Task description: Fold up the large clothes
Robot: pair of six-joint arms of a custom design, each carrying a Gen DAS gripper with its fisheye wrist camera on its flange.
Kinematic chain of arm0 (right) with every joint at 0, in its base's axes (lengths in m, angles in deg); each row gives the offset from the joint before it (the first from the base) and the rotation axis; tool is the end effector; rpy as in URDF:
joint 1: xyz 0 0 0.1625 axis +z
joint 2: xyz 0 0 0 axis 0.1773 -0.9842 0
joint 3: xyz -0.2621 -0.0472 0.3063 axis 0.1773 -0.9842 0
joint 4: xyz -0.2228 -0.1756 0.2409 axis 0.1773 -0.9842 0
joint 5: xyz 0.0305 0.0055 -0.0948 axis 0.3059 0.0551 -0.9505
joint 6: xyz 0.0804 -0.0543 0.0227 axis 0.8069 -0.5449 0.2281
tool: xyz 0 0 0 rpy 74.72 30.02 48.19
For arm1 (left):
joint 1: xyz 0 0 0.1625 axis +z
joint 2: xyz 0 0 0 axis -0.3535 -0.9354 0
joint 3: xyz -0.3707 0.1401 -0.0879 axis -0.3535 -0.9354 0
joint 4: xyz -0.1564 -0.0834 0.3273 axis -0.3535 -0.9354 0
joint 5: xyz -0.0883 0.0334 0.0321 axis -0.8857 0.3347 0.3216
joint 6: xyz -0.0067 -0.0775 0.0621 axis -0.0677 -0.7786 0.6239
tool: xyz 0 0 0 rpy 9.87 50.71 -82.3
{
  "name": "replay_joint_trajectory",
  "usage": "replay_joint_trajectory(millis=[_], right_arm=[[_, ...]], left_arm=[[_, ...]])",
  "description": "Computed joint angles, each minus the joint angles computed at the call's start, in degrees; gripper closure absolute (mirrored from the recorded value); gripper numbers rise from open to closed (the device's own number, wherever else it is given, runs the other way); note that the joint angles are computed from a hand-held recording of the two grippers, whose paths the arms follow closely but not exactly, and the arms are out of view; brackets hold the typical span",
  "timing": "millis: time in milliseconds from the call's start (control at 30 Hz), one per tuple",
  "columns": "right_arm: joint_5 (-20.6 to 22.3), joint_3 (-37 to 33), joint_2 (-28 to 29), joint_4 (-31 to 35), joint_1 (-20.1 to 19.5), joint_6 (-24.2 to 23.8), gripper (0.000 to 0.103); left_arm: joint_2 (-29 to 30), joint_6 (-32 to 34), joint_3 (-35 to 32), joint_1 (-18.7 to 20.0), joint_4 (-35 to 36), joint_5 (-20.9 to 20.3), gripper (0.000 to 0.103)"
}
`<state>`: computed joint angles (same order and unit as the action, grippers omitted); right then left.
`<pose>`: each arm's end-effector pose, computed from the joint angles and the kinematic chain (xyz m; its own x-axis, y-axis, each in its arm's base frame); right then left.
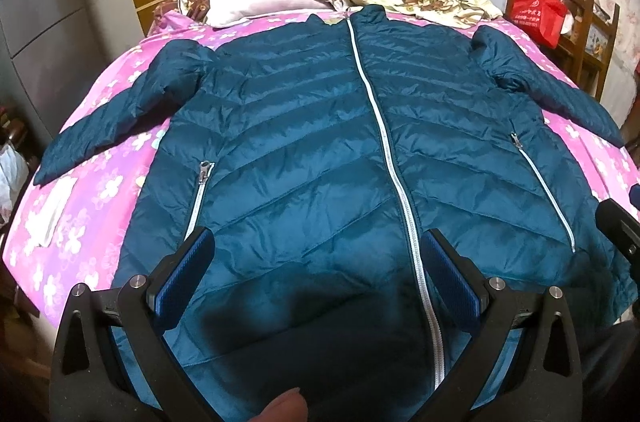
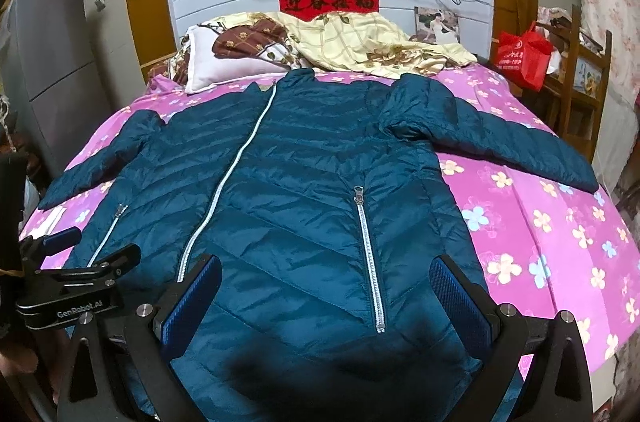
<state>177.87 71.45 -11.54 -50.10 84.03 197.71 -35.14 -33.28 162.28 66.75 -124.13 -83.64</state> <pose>0.1091 -0.5471 0.2965 -0.7048 0.2639 0.6585 -0.3781 0.6456 -0.6635 -0.3226 -0.6325 -0.0095 -0.6363 0.3119 -0.7056 0.6570 0.6984 -0.2838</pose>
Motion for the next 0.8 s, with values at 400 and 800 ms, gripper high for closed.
replay_joint_trajectory(millis=[400, 800], right_arm=[[2.28, -0.43, 0.74, 0.2, 0.19, 0.52, 0.0], [3.8, -1.75, 2.03, 1.41, 1.1, 0.32, 0.0]], left_arm=[[-1.4, 3.49, 2.36, 0.91, -7.41, -2.75, 0.0], [-1.58, 1.19, 1.17, 2.11, 0.78, -6.35, 0.0]])
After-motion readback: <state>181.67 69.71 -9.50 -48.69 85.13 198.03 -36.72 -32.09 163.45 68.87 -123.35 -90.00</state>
